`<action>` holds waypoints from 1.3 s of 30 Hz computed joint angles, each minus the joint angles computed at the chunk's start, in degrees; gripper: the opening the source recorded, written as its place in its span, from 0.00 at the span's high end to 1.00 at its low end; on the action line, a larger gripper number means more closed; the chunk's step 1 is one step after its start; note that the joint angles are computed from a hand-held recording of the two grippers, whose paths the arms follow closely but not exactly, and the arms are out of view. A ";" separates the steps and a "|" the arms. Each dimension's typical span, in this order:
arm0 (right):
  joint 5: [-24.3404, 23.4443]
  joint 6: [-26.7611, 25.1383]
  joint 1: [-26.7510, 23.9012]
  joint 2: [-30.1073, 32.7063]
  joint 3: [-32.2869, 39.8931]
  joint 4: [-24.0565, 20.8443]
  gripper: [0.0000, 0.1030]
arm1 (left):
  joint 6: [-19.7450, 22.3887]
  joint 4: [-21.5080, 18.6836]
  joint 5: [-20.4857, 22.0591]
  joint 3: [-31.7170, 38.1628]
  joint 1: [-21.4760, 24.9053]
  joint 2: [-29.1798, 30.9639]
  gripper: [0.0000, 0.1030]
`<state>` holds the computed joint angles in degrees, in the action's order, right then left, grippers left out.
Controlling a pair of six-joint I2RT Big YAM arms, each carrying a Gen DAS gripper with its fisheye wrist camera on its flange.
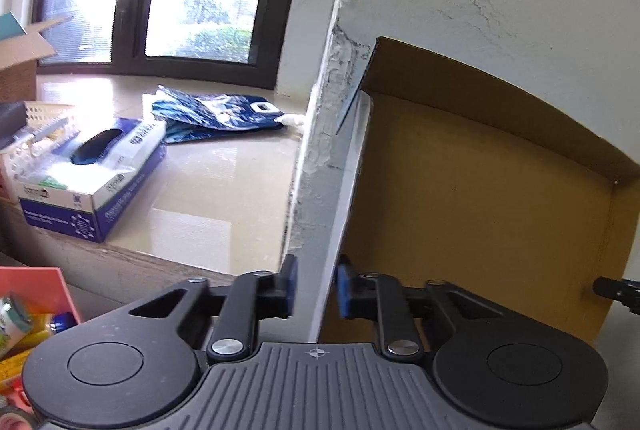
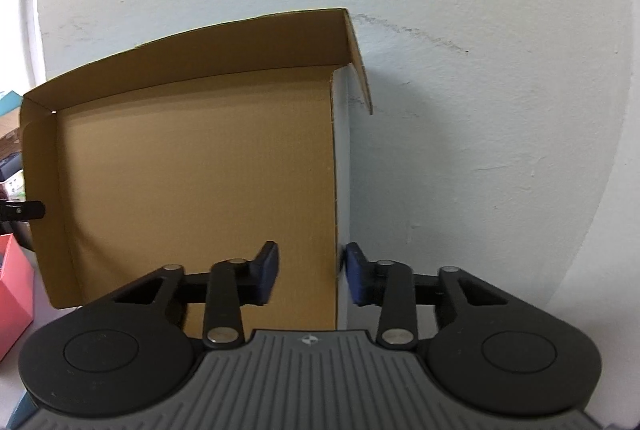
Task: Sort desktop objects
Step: 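Swing the lid down over the box with both tools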
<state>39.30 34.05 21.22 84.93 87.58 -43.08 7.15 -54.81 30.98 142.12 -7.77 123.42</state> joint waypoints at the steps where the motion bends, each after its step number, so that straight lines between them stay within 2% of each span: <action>1: 0.09 0.11 -0.12 0.04 0.09 -0.16 0.70 | -0.13 -0.34 0.31 0.45 0.00 0.29 0.87; 5: -0.11 0.93 -0.65 -0.39 -0.34 0.04 0.83 | 0.35 0.18 1.30 -0.59 -0.09 -0.24 0.93; 11: 0.09 2.19 -0.28 -1.51 -1.45 0.48 0.88 | 0.10 1.35 1.69 -3.67 0.24 -2.01 0.93; 14: 0.46 2.57 0.33 -2.08 -1.72 0.20 0.88 | 1.03 1.24 2.09 -5.21 0.54 -3.11 0.93; 22: 2.82 4.14 3.33 -4.10 -3.46 -0.63 0.88 | 3.34 6.72 3.48 -18.01 2.01 -10.78 0.89; 30: 4.93 6.92 6.77 -6.87 -7.52 0.19 0.88 | 4.54 7.47 7.19 -28.26 5.42 -18.32 0.84; 34: 5.88 9.14 8.45 -8.02 -9.35 0.00 0.88 | 7.73 7.15 10.23 -32.46 7.25 -22.10 0.83; 39: 6.19 12.82 10.68 -9.55 -11.77 -0.93 0.88 | 9.69 6.07 14.38 -36.79 9.48 -26.24 0.82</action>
